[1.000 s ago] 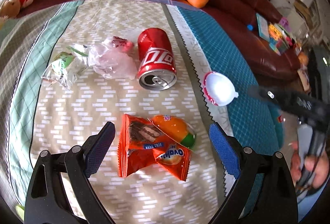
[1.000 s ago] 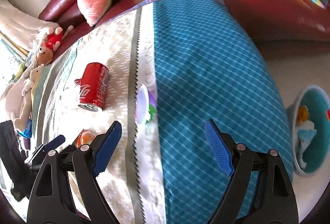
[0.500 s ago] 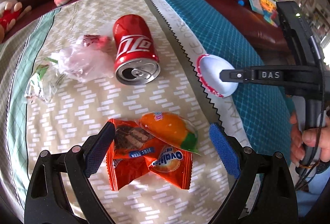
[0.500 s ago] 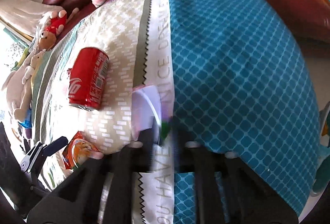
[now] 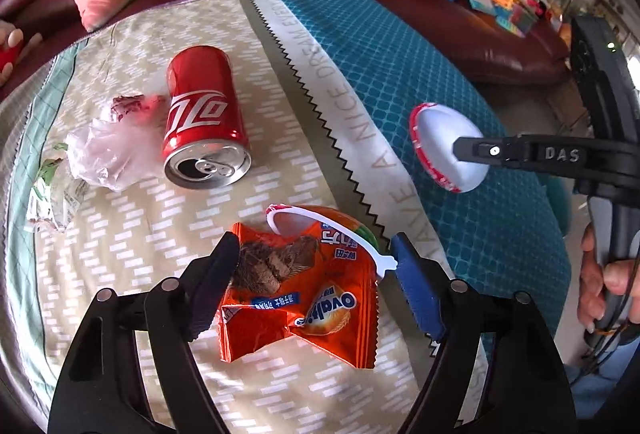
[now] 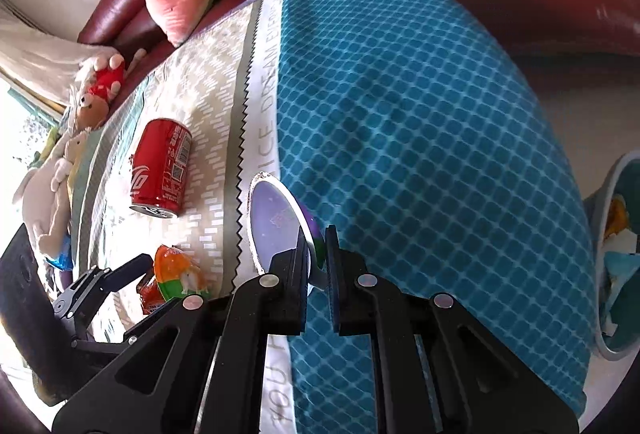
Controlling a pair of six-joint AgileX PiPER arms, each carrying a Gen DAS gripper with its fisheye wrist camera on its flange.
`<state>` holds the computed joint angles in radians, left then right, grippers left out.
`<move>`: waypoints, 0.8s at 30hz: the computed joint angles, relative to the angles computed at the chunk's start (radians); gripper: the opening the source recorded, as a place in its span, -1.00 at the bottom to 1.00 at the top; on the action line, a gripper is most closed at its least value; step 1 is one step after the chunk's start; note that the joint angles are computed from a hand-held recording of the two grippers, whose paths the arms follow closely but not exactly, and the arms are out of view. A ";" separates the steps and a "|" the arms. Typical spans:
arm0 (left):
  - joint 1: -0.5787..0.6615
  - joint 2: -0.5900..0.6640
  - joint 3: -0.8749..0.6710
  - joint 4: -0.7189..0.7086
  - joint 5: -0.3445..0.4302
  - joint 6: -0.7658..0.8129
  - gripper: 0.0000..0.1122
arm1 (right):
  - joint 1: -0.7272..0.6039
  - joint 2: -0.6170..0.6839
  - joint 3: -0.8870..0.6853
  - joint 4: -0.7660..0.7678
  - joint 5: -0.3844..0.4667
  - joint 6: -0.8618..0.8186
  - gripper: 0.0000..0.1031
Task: Collect trash
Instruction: 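Grasp the white plastic lid with the right tool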
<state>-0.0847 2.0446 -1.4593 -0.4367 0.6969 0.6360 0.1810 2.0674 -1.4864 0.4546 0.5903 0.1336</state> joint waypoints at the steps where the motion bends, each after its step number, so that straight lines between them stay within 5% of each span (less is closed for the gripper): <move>1: 0.003 -0.006 0.007 0.000 -0.003 0.000 0.40 | -0.007 -0.008 0.010 0.008 0.000 -0.009 -0.84; 13: 0.076 -0.095 0.098 -0.074 0.013 0.073 0.49 | -0.022 -0.068 0.109 0.068 -0.036 -0.071 -0.84; 24: -0.064 -0.009 -0.010 0.115 -0.020 -0.033 0.51 | -0.066 -0.157 0.219 0.082 -0.070 -0.082 -0.84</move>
<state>-0.1488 2.0353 -1.4691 -0.3216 0.6771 0.6026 0.1151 1.9100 -1.2671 0.5368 0.5198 0.0511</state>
